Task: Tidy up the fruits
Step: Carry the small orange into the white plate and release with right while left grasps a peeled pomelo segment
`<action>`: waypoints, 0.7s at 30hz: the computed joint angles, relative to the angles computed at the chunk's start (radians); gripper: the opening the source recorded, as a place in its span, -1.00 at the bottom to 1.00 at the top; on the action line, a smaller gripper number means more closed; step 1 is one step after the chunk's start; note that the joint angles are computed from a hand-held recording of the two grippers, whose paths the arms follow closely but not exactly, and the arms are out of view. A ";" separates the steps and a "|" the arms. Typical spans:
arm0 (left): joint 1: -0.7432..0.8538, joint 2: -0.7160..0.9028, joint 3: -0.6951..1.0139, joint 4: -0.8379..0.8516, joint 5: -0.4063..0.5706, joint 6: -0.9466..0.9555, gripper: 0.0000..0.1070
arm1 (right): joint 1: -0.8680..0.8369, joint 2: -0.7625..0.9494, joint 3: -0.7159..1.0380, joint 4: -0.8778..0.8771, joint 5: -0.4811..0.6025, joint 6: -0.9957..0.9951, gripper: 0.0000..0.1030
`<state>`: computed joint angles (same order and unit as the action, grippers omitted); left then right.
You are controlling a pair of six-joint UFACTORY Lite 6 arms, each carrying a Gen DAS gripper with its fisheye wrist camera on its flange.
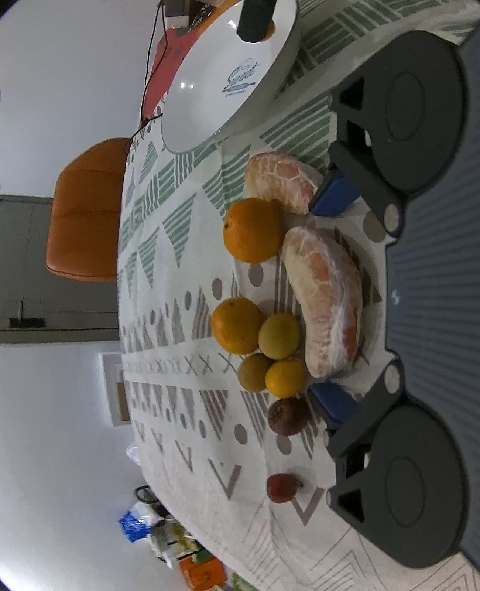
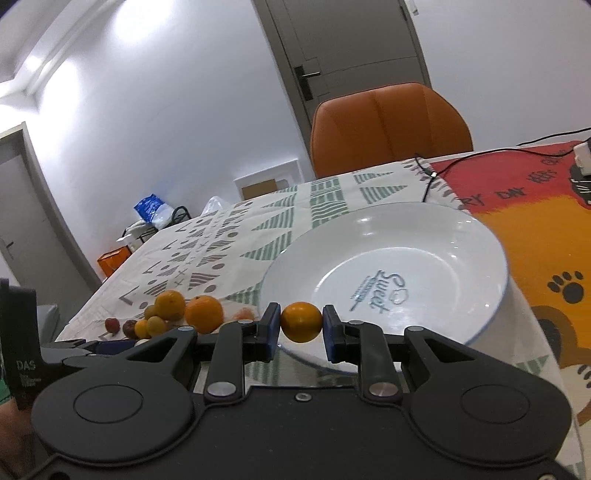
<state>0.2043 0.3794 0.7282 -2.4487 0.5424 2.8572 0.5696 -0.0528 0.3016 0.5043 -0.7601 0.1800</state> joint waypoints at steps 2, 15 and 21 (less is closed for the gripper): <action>0.000 -0.006 -0.010 -0.020 0.011 0.018 0.59 | -0.012 -0.001 -0.014 -0.010 -0.011 0.011 -0.56; 0.012 -0.155 -0.087 0.069 0.037 -0.058 0.56 | -0.082 0.026 -0.076 -0.058 -0.084 0.086 -0.49; -0.025 -0.221 -0.114 0.115 0.052 -0.113 0.56 | -0.085 -0.005 -0.112 -0.066 -0.108 0.103 -0.45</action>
<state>0.1796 0.1580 0.6143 -2.3338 0.5941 2.7444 0.4843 -0.0575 0.1898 0.4380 -0.8684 0.2831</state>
